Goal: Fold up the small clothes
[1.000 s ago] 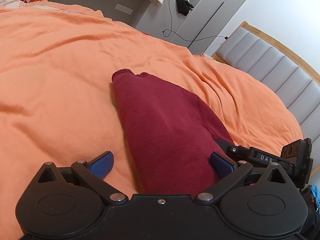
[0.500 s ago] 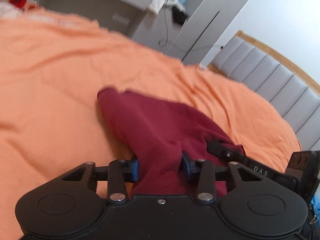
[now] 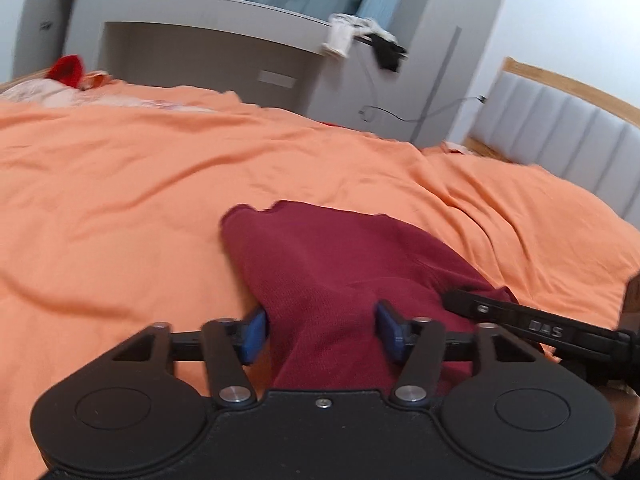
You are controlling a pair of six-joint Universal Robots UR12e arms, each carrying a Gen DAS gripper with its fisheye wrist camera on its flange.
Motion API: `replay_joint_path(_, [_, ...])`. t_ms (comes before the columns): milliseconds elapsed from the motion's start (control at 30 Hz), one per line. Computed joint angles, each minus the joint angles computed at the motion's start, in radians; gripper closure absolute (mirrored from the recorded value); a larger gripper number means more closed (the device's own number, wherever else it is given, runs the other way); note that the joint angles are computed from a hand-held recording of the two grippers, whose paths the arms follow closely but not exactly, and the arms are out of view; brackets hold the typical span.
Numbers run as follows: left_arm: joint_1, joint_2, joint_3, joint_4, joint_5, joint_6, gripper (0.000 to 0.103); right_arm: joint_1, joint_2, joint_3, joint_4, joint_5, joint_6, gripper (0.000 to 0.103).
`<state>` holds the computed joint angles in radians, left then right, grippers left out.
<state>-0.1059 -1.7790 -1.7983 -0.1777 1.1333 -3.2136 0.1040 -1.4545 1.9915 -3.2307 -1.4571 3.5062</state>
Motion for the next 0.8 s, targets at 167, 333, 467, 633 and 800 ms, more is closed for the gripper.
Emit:
replay_joint_path(167, [-0.011,0.055,-0.083,0.142,0.105,-0.016,0.004,0.03,-0.046,0.06,-0.084,-0.098,-0.102,0.02])
replay_joint_path(333, [-0.045,0.121,-0.182,0.306,0.267,0.009,0.001,0.089,-0.091,0.124,-0.22,-0.202,-0.126,0.0])
replay_joint_path(467, [-0.058,0.184,-0.262,0.396,0.333,0.049,0.001,0.155,-0.126,0.191,-0.35,-0.312,-0.13,0.0])
replay_joint_path(633, [-0.069,0.272,-0.357,0.413,0.364,0.084,0.001,0.235,-0.161,0.257,-0.427,-0.426,-0.161,0.0])
replay_joint_path(800, [-0.063,0.323,-0.416,0.417,0.342,0.128,0.001,0.275,-0.182,0.285,-0.428,-0.472,-0.167,0.0])
